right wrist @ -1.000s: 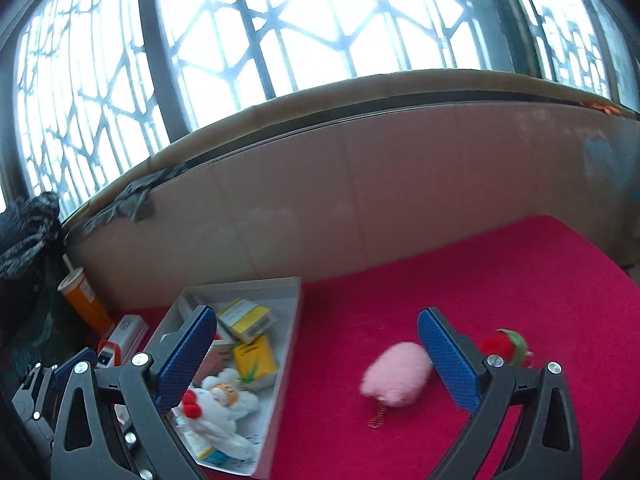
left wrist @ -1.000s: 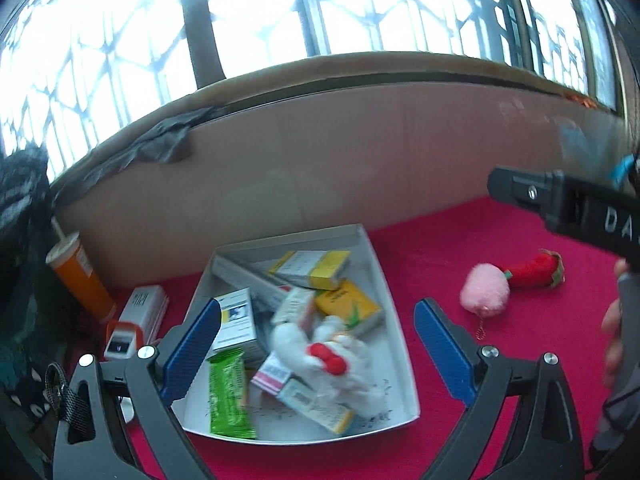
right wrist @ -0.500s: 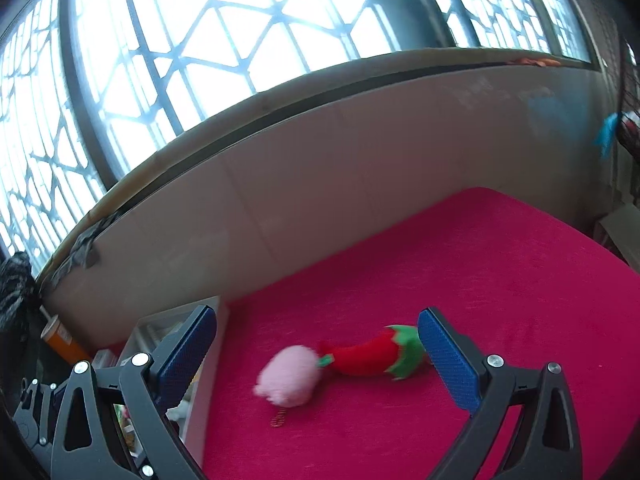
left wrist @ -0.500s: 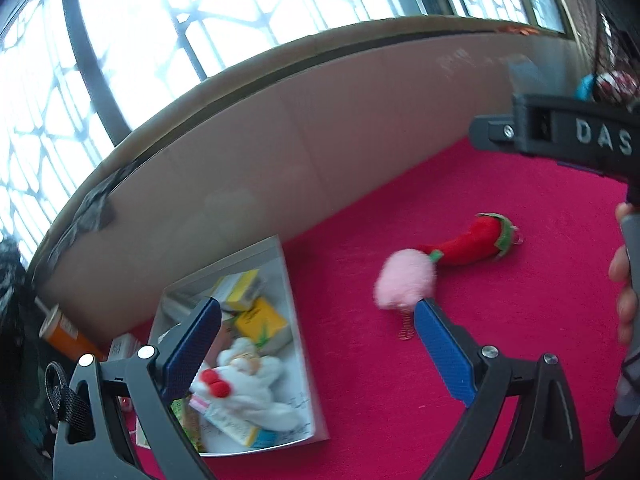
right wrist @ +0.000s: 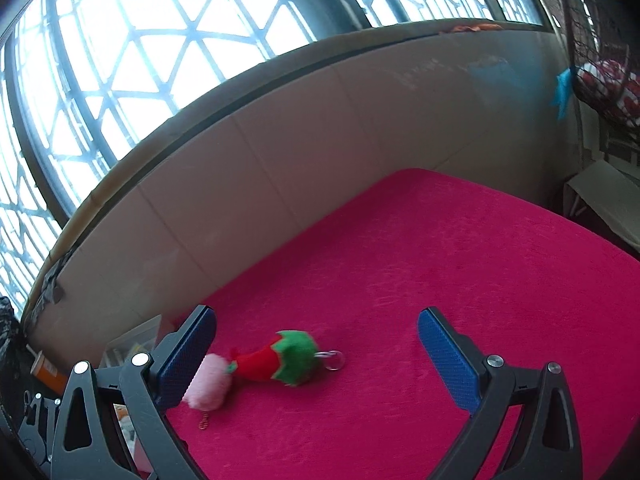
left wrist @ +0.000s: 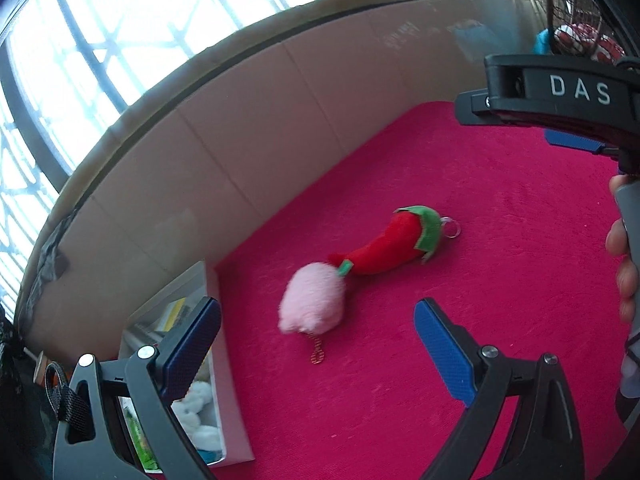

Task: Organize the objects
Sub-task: 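Move both open tools toward the pink plush and red chili plush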

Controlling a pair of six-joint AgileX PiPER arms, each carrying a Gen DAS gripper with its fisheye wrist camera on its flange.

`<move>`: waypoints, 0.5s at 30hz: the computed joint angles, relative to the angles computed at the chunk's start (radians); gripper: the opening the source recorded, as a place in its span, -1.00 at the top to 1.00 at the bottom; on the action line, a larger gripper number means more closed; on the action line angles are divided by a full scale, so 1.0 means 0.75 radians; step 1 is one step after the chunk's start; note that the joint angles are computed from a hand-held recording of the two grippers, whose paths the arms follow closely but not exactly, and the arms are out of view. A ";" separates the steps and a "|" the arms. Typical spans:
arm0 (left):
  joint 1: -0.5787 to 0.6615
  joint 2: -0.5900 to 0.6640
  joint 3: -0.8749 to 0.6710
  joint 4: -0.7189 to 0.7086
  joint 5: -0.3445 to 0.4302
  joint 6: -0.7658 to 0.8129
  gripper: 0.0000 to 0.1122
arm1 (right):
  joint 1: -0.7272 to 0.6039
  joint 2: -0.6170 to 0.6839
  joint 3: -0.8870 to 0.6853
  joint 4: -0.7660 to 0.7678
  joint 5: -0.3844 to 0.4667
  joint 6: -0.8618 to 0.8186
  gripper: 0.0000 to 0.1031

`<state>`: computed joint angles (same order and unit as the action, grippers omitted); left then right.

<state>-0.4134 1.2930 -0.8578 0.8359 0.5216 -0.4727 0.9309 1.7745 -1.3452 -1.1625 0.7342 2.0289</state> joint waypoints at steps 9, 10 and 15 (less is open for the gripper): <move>0.096 0.167 -0.086 -0.262 -0.064 0.152 -0.73 | -0.073 -0.003 0.078 0.012 -0.067 -0.010 -0.99; 0.137 0.192 -0.103 -0.328 -0.077 0.196 -0.73 | -0.079 0.008 0.067 0.029 -0.075 -0.035 -0.99; 0.321 0.277 -0.151 -0.668 -0.135 0.463 -0.73 | -0.098 0.086 -0.026 0.118 -0.103 -0.209 -0.99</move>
<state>-0.1725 1.5007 -0.9708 0.3346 0.4200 -0.1252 0.8577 1.8389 -1.3650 -1.0738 0.6570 1.8720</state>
